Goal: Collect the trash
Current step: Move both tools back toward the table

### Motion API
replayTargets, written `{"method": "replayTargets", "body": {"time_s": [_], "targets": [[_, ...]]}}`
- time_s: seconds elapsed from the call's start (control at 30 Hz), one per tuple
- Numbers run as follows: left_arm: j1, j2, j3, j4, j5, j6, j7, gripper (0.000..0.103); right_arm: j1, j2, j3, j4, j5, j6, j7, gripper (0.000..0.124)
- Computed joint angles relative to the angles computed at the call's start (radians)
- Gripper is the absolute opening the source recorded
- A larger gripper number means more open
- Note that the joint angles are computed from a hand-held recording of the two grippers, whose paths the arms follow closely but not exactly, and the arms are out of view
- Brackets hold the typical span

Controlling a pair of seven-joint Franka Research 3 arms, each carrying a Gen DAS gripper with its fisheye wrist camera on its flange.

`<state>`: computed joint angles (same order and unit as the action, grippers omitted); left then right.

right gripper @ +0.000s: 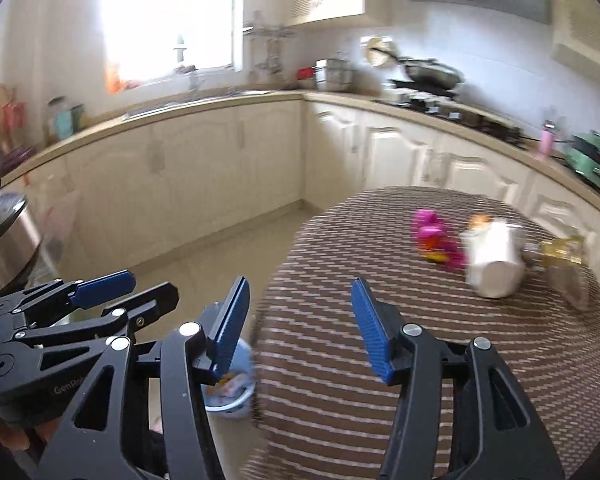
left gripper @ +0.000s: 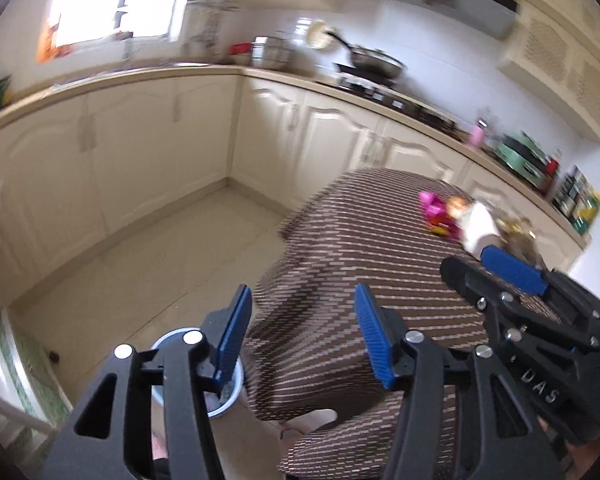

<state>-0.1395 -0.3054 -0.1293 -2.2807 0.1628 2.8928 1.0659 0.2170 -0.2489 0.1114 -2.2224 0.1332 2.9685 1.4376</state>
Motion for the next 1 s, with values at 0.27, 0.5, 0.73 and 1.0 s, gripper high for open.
{"method": "replayTargets", "body": {"time_s": [0.27, 0.5, 0.73, 1.0], "targets": [[-0.089, 0.234, -0.068, 0.278, -0.023, -0.077, 0.112, 0.053, -0.185, -0.023, -0.051, -0.033, -0.052, 0.030, 0.084, 0.057], [-0.138, 0.501, -0.127, 0.612, -0.015, -0.208, 0.196, 0.053, -0.267, 0.018, -0.105, -0.016, -0.055, 0.034, 0.104, 0.061], [-0.241, 0.727, -0.098, 0.932, 0.136, -0.341, 0.164, 0.053, -0.265, 0.068, -0.153, 0.022, 0.000, 0.007, 0.060, 0.065], [-0.309, 0.923, -0.069, 1.240, 0.176, -0.462, 0.204, 0.055, -0.253, 0.122, -0.174, 0.084, 0.053, -0.025, 0.023, 0.068]]}}
